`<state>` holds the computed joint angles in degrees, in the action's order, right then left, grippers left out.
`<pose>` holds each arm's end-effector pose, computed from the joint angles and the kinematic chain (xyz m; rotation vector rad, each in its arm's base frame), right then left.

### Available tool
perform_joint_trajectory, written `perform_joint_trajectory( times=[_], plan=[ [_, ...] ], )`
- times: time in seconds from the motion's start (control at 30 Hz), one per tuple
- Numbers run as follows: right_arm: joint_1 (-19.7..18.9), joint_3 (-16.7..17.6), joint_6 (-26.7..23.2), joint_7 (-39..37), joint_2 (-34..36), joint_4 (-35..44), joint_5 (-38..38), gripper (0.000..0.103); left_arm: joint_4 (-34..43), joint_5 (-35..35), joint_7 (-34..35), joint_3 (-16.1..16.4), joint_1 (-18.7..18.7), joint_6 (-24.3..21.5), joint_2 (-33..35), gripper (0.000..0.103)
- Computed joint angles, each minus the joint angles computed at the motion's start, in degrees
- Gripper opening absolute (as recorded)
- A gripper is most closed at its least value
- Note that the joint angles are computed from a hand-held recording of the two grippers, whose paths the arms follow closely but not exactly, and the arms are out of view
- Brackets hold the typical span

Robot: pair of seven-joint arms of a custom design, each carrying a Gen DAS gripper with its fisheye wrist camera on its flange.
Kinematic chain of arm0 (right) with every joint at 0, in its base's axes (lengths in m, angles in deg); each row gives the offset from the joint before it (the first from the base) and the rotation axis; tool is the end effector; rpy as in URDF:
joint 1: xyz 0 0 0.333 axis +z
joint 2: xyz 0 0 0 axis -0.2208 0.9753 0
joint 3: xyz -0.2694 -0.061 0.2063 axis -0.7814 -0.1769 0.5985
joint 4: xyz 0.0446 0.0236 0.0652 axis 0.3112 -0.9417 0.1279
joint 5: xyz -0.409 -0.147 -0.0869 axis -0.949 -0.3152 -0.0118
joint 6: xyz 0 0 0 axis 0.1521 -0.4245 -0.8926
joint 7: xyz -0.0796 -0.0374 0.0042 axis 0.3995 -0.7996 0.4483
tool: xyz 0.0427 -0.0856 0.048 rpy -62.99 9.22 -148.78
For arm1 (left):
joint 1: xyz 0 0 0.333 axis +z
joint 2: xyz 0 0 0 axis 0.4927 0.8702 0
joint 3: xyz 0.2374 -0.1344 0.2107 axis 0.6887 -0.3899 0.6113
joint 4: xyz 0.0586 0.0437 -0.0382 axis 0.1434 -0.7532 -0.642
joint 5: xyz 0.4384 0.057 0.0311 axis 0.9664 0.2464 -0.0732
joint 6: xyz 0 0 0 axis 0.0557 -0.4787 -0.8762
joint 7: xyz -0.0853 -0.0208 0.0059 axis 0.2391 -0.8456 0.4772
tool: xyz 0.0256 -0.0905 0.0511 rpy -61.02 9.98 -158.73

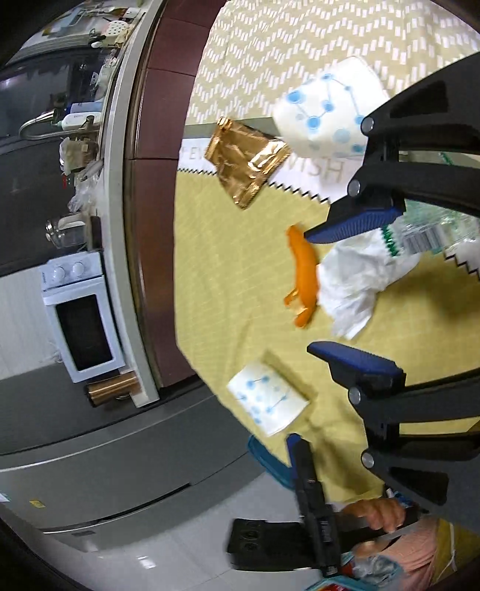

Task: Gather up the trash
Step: 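Move both tools back over the table toward the cup and tissue, then grasp the white tissue with the right tool while the left tool grasps the blue-dotted paper cup rim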

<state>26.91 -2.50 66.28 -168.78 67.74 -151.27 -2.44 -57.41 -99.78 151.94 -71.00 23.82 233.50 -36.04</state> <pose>0.4526 0.4966 0.3650 -1.5121 1.8164 -0.5853 0.6142 -0.2376 0.3261 1.2247 -2.3753 1.3701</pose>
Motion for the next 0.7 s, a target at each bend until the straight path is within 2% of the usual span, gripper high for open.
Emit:
perform_joint_trajectory(
  times=[0.37,0.43,0.5,0.6,0.63,0.7],
  plan=[
    [0.54,-0.49,1.12,-9.34,3.49,2.18,7.15,0.053,6.10,4.99,-12.01,-1.17,-0.26,3.33,5.94,0.047],
    [0.88,-0.94,1.35,-9.75,3.76,2.36,7.41,0.049,7.00,5.54,-13.16,-1.65,0.30,3.11,6.75,0.039],
    [1.08,-1.35,1.88,-9.72,3.68,2.23,7.24,0.040,7.47,5.89,-13.85,-2.12,0.98,2.52,7.19,0.035],
    [1.12,-1.55,2.50,-10.20,3.48,2.00,7.38,0.034,7.59,5.55,-13.38,-2.73,1.60,2.37,7.33,0.026],
    [1.11,-1.59,2.77,-10.30,3.44,1.92,7.42,0.032,7.72,5.45,-13.23,-2.91,1.79,1.97,7.40,0.020],
    [1.04,-1.61,3.18,-10.67,3.43,1.80,7.74,0.023,7.82,5.02,-12.60,-3.18,1.88,2.02,7.35,0.012]
  ],
)
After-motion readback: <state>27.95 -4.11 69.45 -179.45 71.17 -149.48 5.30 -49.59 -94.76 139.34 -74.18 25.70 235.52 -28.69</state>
